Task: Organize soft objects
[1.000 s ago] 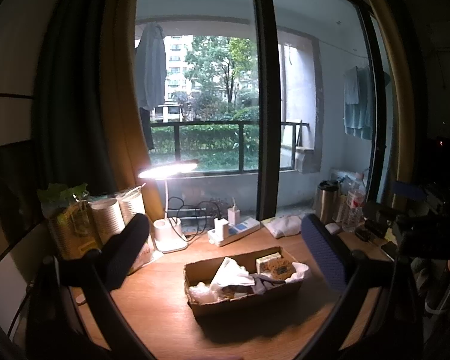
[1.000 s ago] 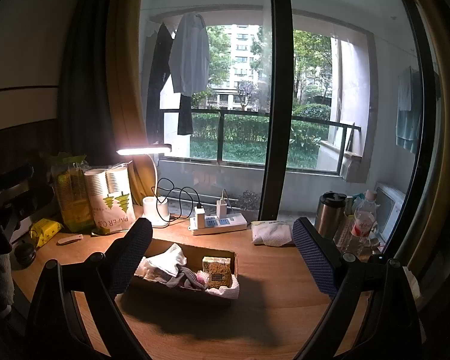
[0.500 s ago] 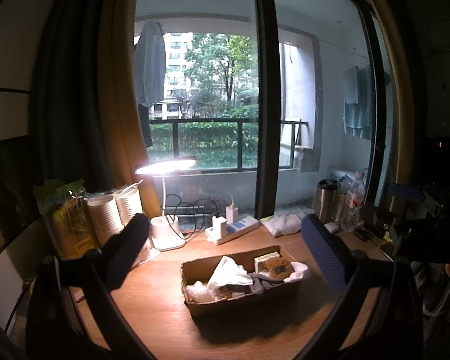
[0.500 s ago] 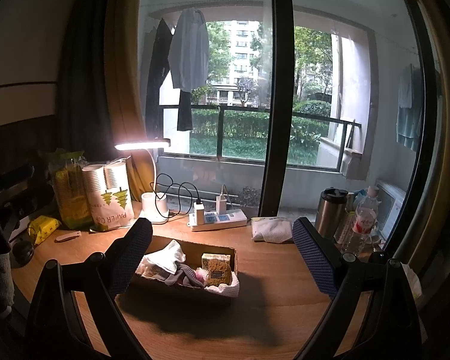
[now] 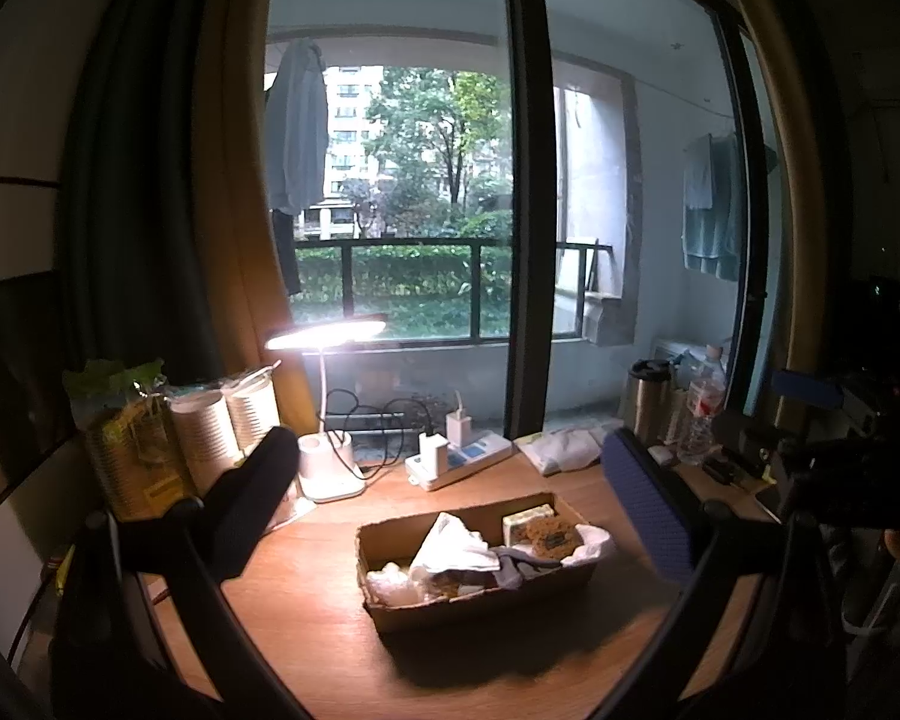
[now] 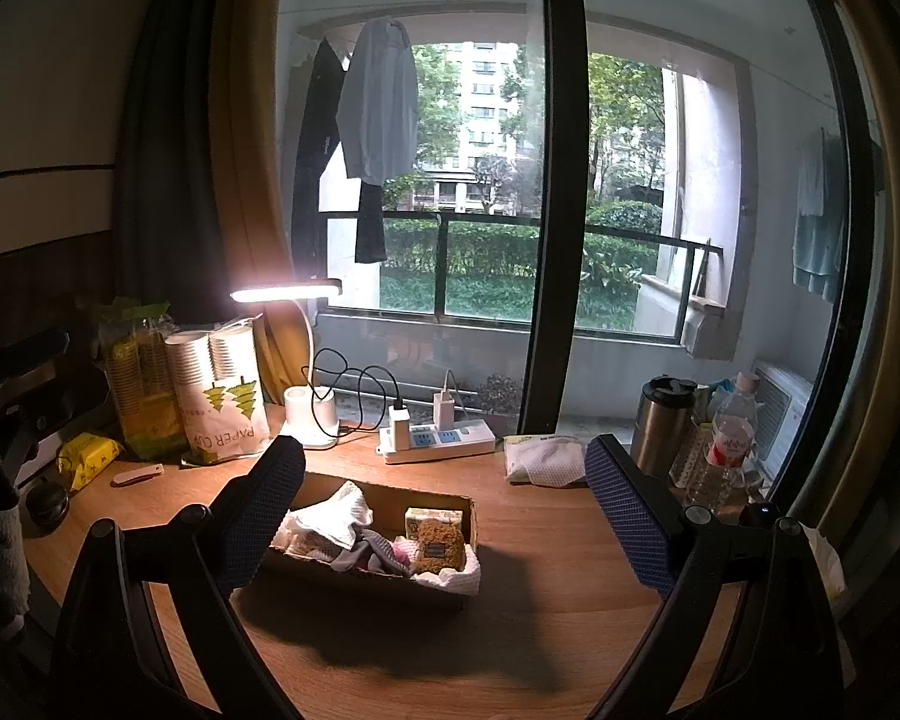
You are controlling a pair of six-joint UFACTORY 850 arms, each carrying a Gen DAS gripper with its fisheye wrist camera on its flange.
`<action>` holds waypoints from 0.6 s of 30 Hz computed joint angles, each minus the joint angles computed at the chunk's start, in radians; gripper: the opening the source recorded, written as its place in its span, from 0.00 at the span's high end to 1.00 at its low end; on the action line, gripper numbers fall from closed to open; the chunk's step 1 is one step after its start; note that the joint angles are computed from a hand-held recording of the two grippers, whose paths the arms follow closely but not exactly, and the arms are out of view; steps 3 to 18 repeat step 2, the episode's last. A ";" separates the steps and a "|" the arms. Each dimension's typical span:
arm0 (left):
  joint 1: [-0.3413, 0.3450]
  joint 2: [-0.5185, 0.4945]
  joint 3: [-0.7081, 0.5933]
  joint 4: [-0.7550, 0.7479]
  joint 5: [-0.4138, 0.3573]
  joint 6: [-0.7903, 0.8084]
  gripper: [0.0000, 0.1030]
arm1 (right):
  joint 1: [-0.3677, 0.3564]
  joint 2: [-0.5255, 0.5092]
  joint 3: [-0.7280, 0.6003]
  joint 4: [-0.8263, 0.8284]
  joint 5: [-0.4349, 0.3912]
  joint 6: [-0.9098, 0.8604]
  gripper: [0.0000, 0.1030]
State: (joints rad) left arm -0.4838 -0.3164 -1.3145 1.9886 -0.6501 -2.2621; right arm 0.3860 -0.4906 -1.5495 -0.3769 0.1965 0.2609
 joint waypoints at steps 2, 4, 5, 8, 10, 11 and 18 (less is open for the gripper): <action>-0.001 -0.001 -0.001 0.003 0.000 0.000 0.01 | 0.001 -0.001 -0.001 0.001 -0.001 0.000 0.07; -0.001 -0.001 -0.001 0.003 0.000 0.000 0.01 | 0.001 -0.001 -0.001 0.001 -0.001 0.000 0.07; -0.001 -0.001 -0.001 0.003 0.000 0.000 0.01 | 0.001 -0.001 -0.001 0.001 -0.001 0.000 0.07; -0.001 -0.001 -0.001 0.003 0.000 0.000 0.01 | 0.001 -0.001 -0.001 0.001 -0.001 0.000 0.07; -0.001 -0.001 -0.001 0.003 0.000 0.000 0.01 | 0.001 -0.001 -0.001 0.001 -0.001 0.000 0.07; -0.001 -0.001 -0.001 0.003 0.000 0.000 0.01 | 0.001 -0.001 -0.001 0.001 -0.001 0.000 0.07; -0.001 -0.001 -0.001 0.003 0.000 0.000 0.01 | 0.001 -0.001 -0.001 0.001 -0.001 0.000 0.07</action>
